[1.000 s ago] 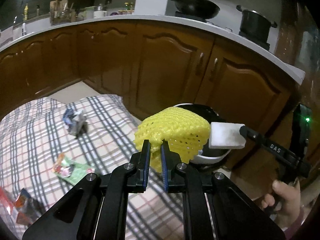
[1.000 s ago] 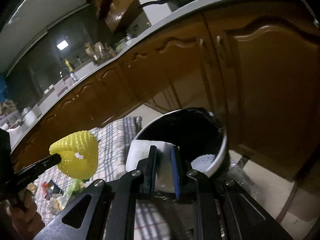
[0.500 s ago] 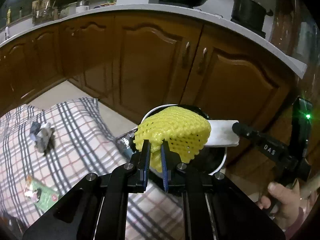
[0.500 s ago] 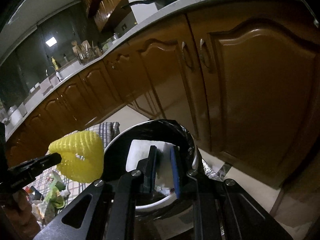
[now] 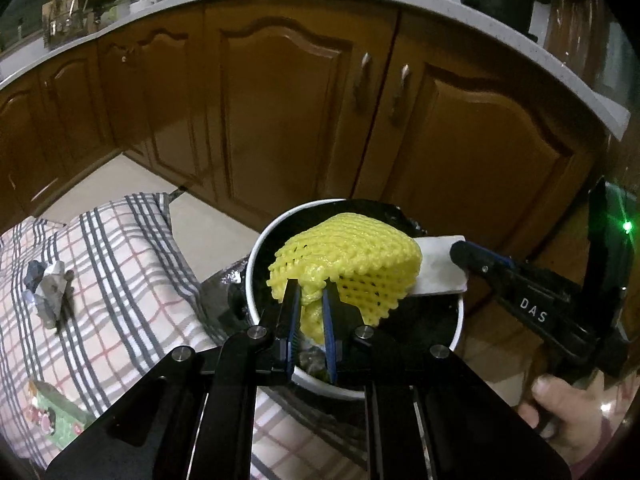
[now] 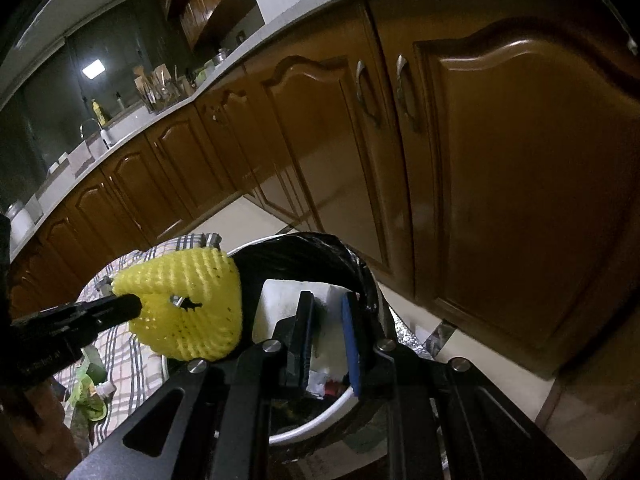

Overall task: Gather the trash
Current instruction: 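Carry both items to the bin and open both tools to drop them, then move both open tools back over the remaining trash on the table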

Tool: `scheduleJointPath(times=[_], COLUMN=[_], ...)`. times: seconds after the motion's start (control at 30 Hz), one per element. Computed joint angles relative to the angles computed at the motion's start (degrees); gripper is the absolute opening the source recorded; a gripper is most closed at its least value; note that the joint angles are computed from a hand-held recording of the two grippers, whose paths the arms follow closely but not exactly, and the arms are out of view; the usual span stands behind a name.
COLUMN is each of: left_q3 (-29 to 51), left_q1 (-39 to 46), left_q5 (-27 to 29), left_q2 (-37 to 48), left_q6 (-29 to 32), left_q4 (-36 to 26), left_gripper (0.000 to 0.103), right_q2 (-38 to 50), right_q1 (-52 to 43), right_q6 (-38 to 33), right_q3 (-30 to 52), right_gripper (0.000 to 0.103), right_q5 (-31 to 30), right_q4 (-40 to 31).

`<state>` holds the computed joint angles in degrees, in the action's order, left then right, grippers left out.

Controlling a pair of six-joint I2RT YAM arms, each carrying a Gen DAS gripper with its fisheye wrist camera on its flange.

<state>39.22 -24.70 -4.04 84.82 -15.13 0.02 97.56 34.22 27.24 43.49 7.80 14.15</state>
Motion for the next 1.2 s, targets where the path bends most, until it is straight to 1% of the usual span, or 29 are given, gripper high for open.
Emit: scheduleJointPath(times=[0.07,0.1,0.13,0.17,0.2,0.23,0.3,0.4,0.47,0.53,0.57,0.63,0.73,0.97,1.1,1.2], left_q3=[0.54,0.66,0.72,0.64,0.01,-0.76,-1.66,-3.95,-5.81,-7.76,-8.69,-11.04,-14.41,-20.69,-23.66,-24.96], left_q1=[-0.26,-0.28,-0.38,-0.57,-0.61,-0.52,-0.1,0.57,1.09,1.72,1.91,2.42,4.08,11.11,19.28,25.48], left_q5=[-0.02,0.16,-0.06,-0.58,-1.02,-1.05,-0.99,-0.92,-0.94,-0.79,-0.85,-1.39,-1.22,2.01,6.44,10.27], left_q2=[0.94,1.22,1.32,1.23,0.57,-0.17,-1.48,-4.17,-6.37,-8.79,-9.99,-13.32,-19.04,-34.96,-46.3,-52.44], left_q6=[-0.19,-0.23,-0.34,-0.59,-0.86,-0.97,-1.26,-1.69,-2.01,-2.23,-2.39,-2.79,-2.82,-2.0,0.87,3.47], left_q4=[-0.1,-0.15,-0.15,-0.09,0.33,0.95,0.66,0.68,0.66,0.48,0.39,-0.18,-1.7,-9.8,-17.56,-22.64], left_gripper=[0.014,0.023,0.04,0.05,0.061,0.062,0.062,0.062,0.063,0.065,0.066,0.071,0.072,0.073,0.073,0.073], right_q2=[0.97,1.49,1.85,2.12,2.19,2.22,1.68,0.33,-0.88,-1.79,-2.1,-3.01,-3.95,-6.95,-7.32,-7.46], right_q1=[-0.33,-0.57,-0.85,-1.14,-1.36,-1.41,-1.52,-1.35,-1.01,-0.64,-0.29,0.68,2.02,6.78,9.94,12.48], right_q6=[-0.18,-0.18,0.03,0.26,0.55,0.96,1.4,2.43,3.29,4.16,4.66,5.15,5.92,9.2,10.86,11.44], right_q3=[0.76,1.17,1.33,1.34,1.29,1.19,0.34,-1.29,-2.67,-4.15,-4.57,-5.42,-5.98,-8.55,-8.79,-8.58], right_gripper=[0.017,0.021,0.021,0.021,0.026,0.037,0.047,0.048,0.058,0.084,0.087,0.087,0.087,0.087,0.087,0.087], right_q5=[-0.72,-1.55,-2.35,-3.1,-3.62,-3.87,-3.67,-3.74,-4.02,-4.73,-4.87,-4.57,-4.34,-2.78,-2.16,-1.29], right_q4=[-0.11,-0.3,-0.29,0.07,0.12,0.26,1.08,2.25,3.35,5.15,5.83,6.3,6.46,7.93,8.22,7.94])
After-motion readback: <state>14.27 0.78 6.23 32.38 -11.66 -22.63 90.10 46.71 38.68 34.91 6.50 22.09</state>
